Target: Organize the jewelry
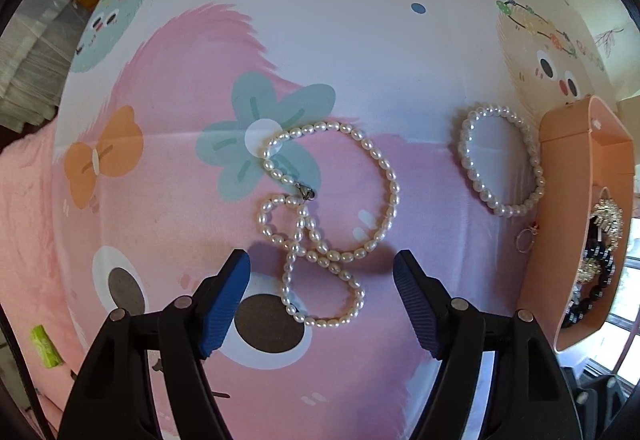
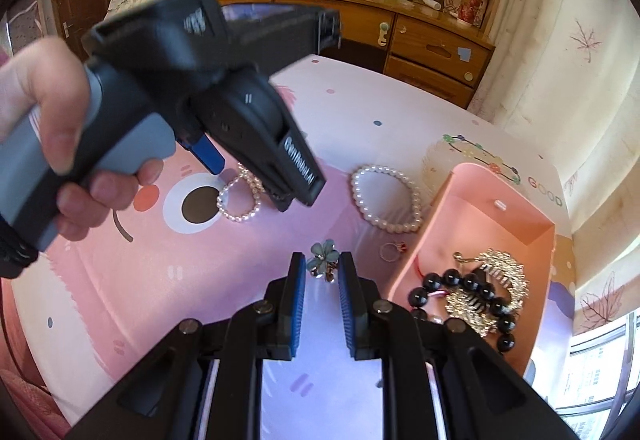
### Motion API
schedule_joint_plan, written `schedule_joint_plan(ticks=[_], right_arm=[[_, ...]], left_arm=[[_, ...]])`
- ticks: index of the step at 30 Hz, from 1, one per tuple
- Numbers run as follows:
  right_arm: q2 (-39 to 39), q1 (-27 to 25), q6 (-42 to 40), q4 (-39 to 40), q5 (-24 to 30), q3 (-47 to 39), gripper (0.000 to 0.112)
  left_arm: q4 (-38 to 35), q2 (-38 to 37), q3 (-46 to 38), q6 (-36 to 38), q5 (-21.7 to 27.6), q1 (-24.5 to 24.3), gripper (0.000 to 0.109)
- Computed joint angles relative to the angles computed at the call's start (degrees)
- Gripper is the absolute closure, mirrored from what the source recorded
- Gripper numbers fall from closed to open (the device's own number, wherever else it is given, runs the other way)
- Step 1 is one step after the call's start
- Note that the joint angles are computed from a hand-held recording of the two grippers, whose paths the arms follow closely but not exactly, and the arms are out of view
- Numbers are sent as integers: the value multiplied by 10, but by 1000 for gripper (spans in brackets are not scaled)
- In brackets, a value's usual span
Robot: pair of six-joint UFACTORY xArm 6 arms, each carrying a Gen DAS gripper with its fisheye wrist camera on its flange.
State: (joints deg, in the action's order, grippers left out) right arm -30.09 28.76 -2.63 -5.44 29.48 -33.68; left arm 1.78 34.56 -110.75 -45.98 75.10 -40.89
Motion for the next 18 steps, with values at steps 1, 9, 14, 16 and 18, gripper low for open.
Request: schedule_joint_plan(ticks=[1, 9, 14, 16, 18], right_arm=[[-4, -3, -3, 0, 1, 2, 96], [-29, -25, -18, 23, 3, 16, 96], [-33, -33, -11, 21, 2, 18, 96], [-34, -35, -11, 23, 3, 18, 96], [-37, -35, -11, 25, 3, 20, 96]], left_arm=[[8, 4, -6, -6, -1, -3, 35], [24, -52, 86, -18, -81, -9, 41], [63, -94, 149, -50, -130, -19, 78], [70, -104, 164, -52, -142, -21, 84], [77, -109, 172, -58, -152, -25, 94]])
